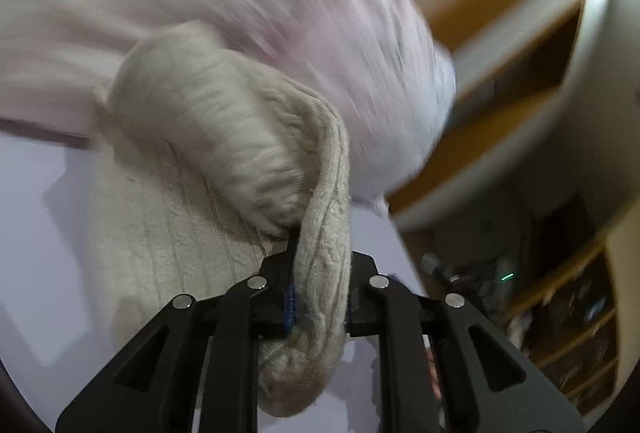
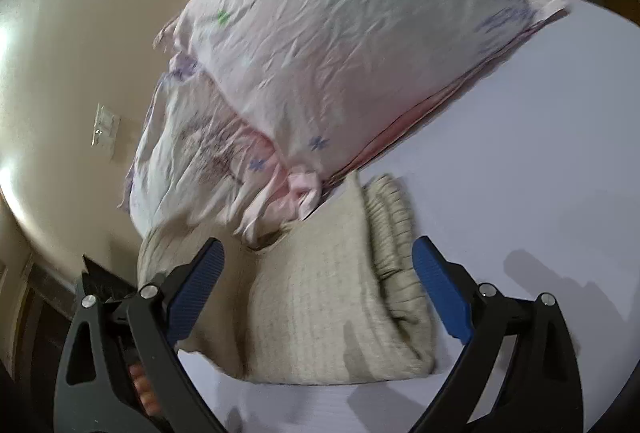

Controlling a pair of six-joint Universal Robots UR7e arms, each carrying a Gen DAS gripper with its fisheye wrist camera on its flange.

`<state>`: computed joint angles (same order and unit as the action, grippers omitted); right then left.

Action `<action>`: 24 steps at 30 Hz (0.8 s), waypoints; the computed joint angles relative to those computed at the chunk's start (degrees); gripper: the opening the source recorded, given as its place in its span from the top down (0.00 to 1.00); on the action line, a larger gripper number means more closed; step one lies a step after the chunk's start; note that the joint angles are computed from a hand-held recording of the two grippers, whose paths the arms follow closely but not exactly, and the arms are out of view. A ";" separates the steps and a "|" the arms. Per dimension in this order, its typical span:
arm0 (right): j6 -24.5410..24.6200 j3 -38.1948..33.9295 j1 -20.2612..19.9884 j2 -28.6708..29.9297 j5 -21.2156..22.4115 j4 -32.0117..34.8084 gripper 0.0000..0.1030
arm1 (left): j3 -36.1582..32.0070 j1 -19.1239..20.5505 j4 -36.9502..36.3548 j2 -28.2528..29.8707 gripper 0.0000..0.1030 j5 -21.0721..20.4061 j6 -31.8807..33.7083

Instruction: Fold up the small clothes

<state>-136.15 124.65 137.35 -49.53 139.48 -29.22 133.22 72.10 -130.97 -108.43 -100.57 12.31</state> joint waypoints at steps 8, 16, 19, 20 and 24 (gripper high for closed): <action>2.72 -0.88 -1.59 -0.76 -0.17 8.94 0.05 | 1.57 -1.80 5.90 8.25 0.63 -11.63 3.22; -0.10 -9.65 -13.05 5.16 -13.26 22.00 0.04 | -0.90 4.67 -2.35 0.36 0.11 10.80 7.34; 2.79 -12.44 -13.79 7.69 -12.51 25.94 0.05 | -0.57 5.49 -1.07 1.56 0.11 15.88 5.99; 4.81 -12.63 -11.95 8.15 -8.83 25.77 0.12 | -0.12 5.60 -1.23 2.26 0.11 16.78 5.66; -1.61 -11.80 -3.11 7.86 0.55 20.07 0.21 | -0.35 7.27 -1.13 4.09 0.11 15.08 6.53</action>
